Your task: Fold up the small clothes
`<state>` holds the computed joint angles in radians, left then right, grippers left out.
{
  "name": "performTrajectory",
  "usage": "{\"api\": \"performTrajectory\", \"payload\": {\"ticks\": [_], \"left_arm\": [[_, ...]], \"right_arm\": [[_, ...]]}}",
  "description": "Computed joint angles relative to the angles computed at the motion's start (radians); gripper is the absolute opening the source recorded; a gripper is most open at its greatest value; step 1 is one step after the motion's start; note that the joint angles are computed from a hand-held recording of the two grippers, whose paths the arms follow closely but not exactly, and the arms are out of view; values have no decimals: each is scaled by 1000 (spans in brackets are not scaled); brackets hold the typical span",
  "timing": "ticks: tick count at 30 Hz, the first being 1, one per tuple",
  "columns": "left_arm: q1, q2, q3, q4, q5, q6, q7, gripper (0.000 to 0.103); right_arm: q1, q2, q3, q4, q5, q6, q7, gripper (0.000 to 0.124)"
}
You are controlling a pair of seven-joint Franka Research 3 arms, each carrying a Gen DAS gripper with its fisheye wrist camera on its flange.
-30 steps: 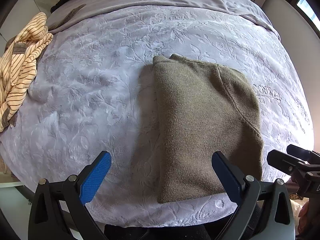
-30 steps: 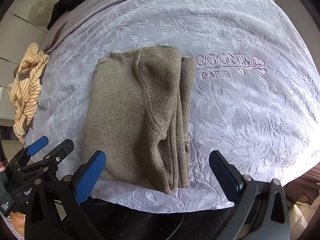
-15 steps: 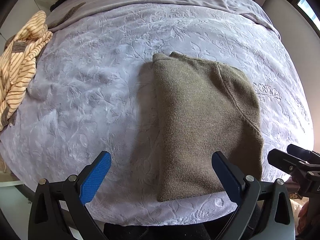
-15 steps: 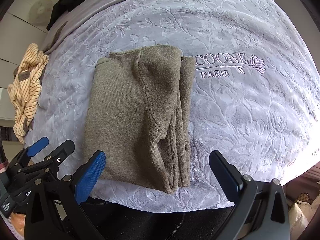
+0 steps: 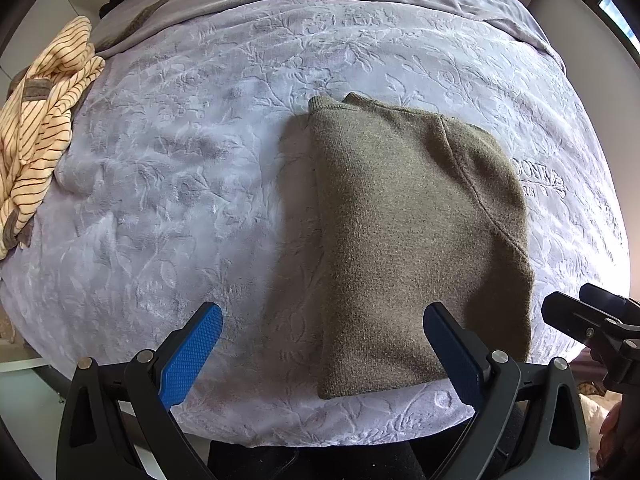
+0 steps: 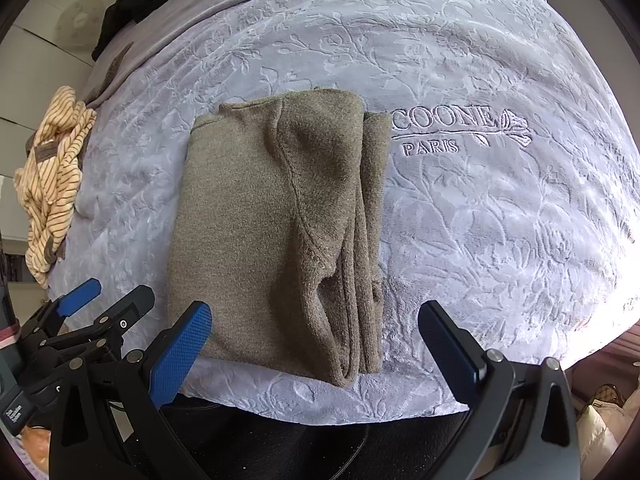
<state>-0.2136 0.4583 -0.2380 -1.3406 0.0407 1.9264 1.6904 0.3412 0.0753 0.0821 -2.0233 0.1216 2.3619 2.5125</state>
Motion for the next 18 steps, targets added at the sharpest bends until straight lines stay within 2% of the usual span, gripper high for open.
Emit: {"api": "performTrajectory", "payload": {"ticks": [18], "left_arm": [[-3,12,3,11,12,1,-8,101]], "right_arm": [[0,6,-2,7,1,-4,-3,103]]}}
